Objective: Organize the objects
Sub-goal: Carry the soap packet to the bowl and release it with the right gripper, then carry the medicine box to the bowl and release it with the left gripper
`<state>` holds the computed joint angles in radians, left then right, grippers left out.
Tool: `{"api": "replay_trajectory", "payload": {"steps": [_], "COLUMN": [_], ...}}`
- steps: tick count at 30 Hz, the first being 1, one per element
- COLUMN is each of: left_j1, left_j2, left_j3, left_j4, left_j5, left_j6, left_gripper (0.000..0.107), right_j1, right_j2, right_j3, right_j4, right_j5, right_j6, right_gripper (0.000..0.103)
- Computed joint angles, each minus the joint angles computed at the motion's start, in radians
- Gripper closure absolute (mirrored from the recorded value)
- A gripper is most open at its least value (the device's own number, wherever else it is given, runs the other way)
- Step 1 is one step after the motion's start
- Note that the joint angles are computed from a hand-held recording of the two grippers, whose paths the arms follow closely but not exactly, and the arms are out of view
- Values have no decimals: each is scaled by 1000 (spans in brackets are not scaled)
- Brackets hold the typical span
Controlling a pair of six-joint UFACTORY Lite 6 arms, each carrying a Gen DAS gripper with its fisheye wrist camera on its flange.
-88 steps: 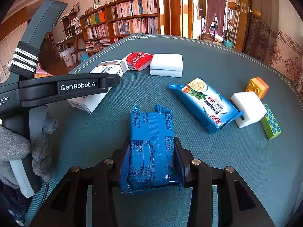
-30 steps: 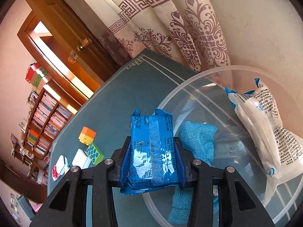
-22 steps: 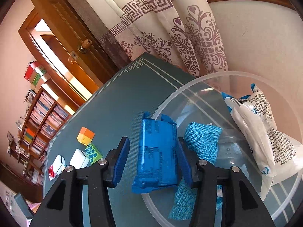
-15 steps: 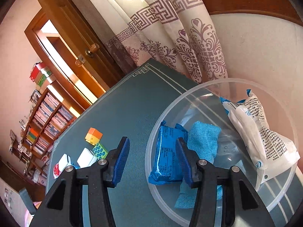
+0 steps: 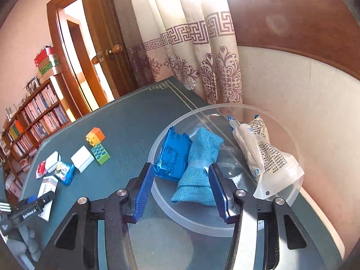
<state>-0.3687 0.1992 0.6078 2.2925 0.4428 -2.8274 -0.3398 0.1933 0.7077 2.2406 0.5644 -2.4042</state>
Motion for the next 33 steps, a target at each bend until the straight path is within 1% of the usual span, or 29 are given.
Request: {"api": "replay_trajectory", "payload": {"steps": [1,4,8,10,12,16,20,26,29,33], "left_j1": [-11,-64,-143,-181,-213,-262,-310,-362,-375,-389], "left_j2": [6,37,82,110,144,221,321,509,623,789], "left_j3": [12,63,147,204,271,424,608,934,1123,1400], "left_j4": [-5,-73,-187,-277,-373,-546,-744,-1022,-1163,-1347], "left_j5": [-9,-25,-37,-36,-34,-38,-22,26,54,106], "left_j6": [0,48,137,226,329,521,760,1127,1315,1562], "left_gripper": [40,40,40,40,40,40,40,40,40,40], "right_j1": [-4,-28,-81,-103,-125,-186,-238,-294,-322,-330], "right_j2": [-23,-66,-50,-35,-44,-35,-24,23,44,45], "right_j3": [-37,-118,-154,-172,-215,-243,-236,-183,-161,-162], "right_j4": [36,66,-1,-29,-8,-107,-201,-318,-363,-380], "right_j5": [11,45,91,108,147,197,230,248,262,268], "right_j6": [-57,-153,-174,-185,-258,-240,-195,-98,-64,-55], "right_gripper": [51,51,51,51,49,49,49,49,49,49]}}
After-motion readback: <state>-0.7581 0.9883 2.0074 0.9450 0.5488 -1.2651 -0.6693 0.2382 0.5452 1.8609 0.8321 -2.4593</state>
